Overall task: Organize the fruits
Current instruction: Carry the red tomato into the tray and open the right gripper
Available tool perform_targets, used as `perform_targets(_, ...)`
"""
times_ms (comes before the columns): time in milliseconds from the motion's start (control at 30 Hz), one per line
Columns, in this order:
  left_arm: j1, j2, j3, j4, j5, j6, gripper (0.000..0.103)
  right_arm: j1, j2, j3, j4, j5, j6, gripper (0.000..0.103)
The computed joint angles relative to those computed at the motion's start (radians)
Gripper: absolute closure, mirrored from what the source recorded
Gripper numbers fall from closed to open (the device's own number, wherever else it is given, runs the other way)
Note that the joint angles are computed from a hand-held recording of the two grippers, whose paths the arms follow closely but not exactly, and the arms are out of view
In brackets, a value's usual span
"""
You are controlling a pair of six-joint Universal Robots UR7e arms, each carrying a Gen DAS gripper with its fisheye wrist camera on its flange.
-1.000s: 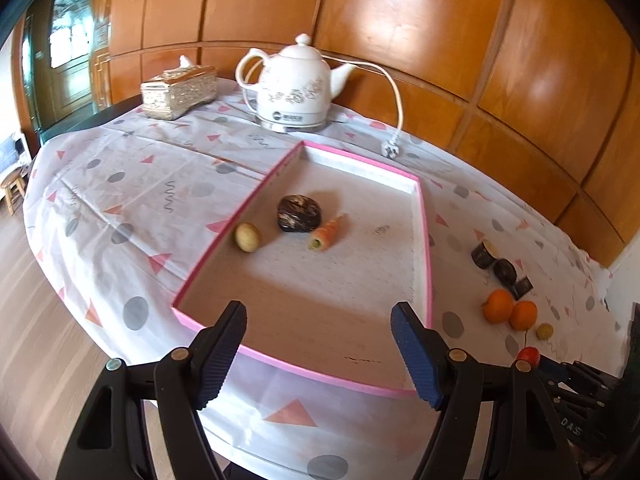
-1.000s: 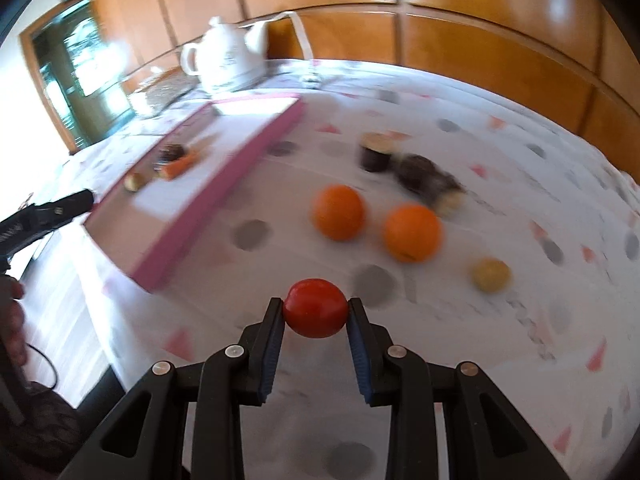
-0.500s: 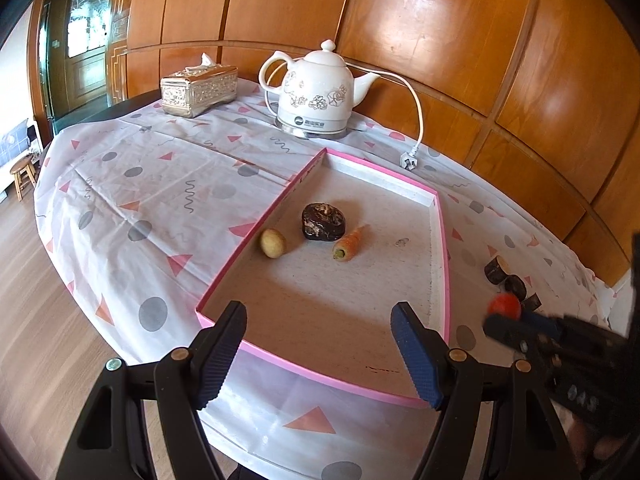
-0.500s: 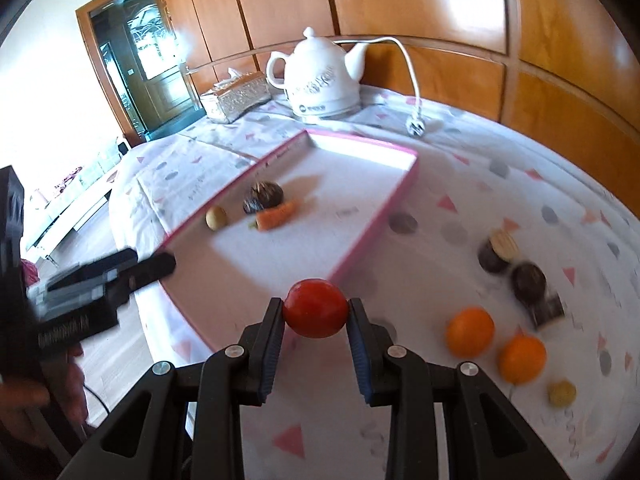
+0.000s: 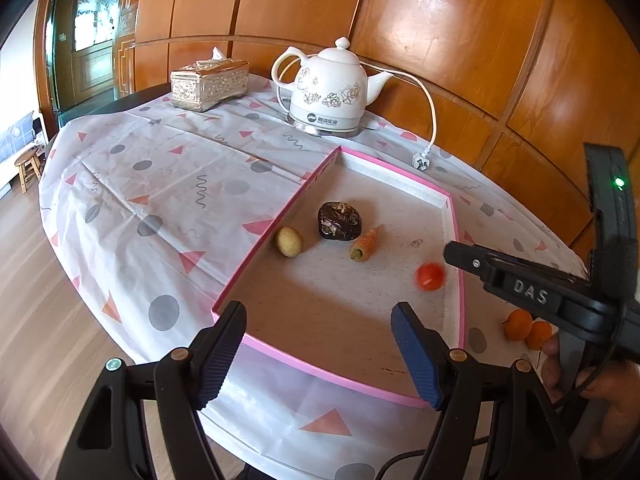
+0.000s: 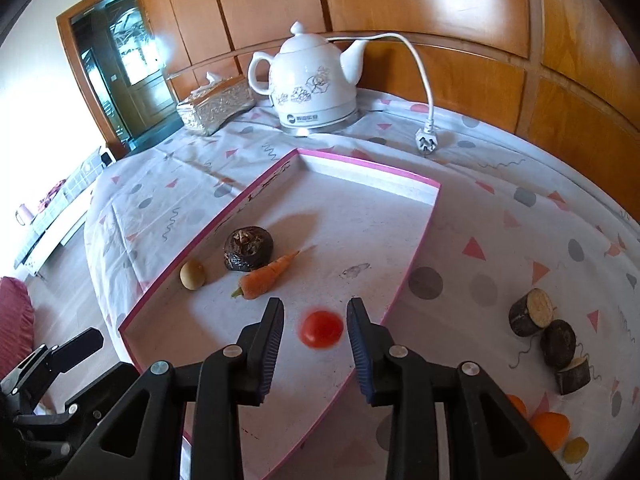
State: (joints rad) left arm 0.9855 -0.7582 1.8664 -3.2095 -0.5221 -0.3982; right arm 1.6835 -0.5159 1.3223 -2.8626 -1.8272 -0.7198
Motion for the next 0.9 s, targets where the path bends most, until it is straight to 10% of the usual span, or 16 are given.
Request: perform_targets(900,-0.025,0.022,-0.015,0.01,-0.004,0.049,0.025,-0.073,-0.161,0.322,-0.447,-0.042,-0.048,0.065)
